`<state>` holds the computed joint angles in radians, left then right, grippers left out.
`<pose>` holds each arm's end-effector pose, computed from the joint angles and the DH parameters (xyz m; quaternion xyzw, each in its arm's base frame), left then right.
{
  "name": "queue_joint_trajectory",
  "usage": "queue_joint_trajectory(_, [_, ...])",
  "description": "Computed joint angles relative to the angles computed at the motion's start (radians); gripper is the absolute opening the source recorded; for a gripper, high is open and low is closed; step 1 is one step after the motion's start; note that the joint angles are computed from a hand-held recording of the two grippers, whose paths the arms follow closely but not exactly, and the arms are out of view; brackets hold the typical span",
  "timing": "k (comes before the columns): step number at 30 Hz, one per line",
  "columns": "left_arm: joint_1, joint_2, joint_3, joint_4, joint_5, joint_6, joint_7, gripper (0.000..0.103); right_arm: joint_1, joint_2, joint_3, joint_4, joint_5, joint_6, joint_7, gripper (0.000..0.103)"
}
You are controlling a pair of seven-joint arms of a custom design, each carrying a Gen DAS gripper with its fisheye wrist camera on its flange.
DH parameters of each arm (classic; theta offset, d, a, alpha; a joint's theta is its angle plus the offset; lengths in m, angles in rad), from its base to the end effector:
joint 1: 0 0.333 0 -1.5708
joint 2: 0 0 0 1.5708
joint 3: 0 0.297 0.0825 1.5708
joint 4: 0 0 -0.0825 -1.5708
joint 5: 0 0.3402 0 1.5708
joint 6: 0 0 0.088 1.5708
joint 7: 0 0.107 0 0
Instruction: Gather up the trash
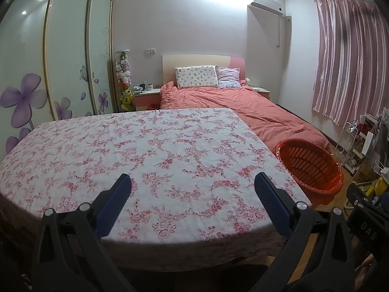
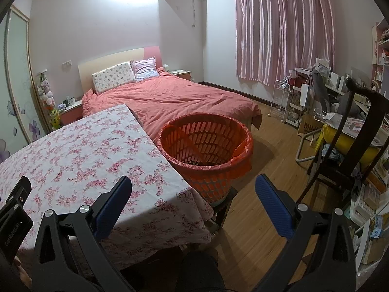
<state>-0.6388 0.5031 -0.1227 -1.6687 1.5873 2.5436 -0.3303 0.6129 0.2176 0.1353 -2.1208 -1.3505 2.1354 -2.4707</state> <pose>0.4742 -0.4539 0.3537 -0.5851 0.6345 -0.3729 0.3406 0.4218 0.3316 0.3299 -0.4157 0.7688 -0.4123 0.2572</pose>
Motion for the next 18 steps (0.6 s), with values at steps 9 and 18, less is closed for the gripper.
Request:
queue_joint_trajectory(9, [0.002,0.0,0.001,-0.001,-0.002,0.003,0.002,0.099,0.0,-0.001,-0.001,-0.001,0.0,0.001,-0.002,0.1])
queue_joint_trajectory(18, [0.001,0.004,0.001,0.0,-0.013,0.005,0.008,0.099,0.0,-0.002,0.0,-0.001,0.001,0.001,-0.002,0.1])
